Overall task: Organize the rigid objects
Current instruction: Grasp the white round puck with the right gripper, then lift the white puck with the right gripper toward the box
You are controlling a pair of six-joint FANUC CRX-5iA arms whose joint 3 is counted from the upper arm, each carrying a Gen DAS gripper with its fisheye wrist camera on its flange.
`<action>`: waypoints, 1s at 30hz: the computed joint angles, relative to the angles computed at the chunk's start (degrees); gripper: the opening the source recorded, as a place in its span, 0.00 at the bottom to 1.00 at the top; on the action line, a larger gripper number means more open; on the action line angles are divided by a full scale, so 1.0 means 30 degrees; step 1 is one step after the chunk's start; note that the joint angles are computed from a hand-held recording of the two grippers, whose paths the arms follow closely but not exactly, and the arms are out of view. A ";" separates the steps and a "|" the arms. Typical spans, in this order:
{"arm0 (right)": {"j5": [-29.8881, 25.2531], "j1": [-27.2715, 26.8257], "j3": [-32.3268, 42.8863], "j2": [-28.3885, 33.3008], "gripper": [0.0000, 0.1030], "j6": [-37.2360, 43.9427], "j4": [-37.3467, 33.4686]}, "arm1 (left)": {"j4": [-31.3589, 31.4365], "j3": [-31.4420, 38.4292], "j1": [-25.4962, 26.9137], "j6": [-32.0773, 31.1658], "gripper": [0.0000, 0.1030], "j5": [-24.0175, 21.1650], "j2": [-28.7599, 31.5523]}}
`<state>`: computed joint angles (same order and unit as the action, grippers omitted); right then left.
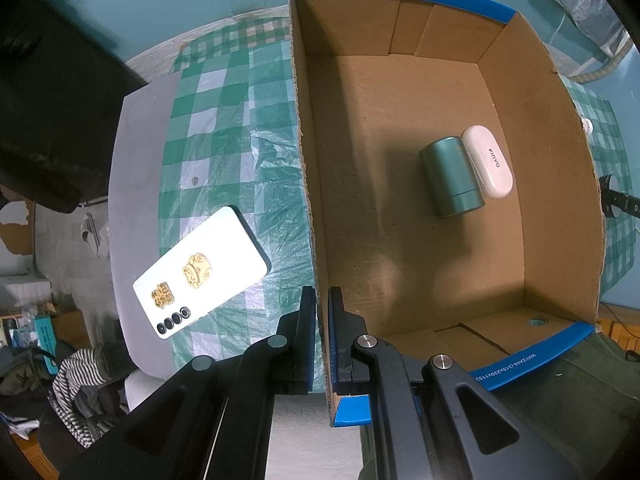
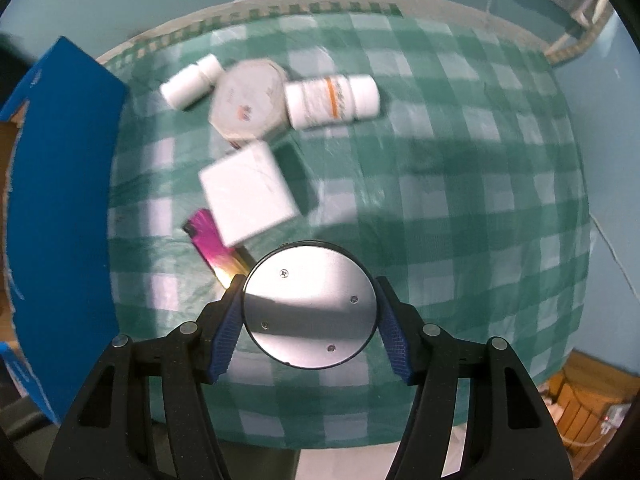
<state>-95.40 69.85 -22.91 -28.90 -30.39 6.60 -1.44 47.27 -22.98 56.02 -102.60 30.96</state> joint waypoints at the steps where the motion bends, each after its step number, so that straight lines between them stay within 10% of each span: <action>1: 0.0001 -0.0163 0.0161 0.0124 0.60 0.0313 0.0093 | -0.0008 -0.0004 -0.0002 -0.0018 0.05 0.0012 -0.0005; 30: 0.1037 -0.6084 0.5512 0.4400 0.60 1.2110 0.1739 | -0.0017 0.0141 -0.0018 0.0006 0.05 0.0013 0.0084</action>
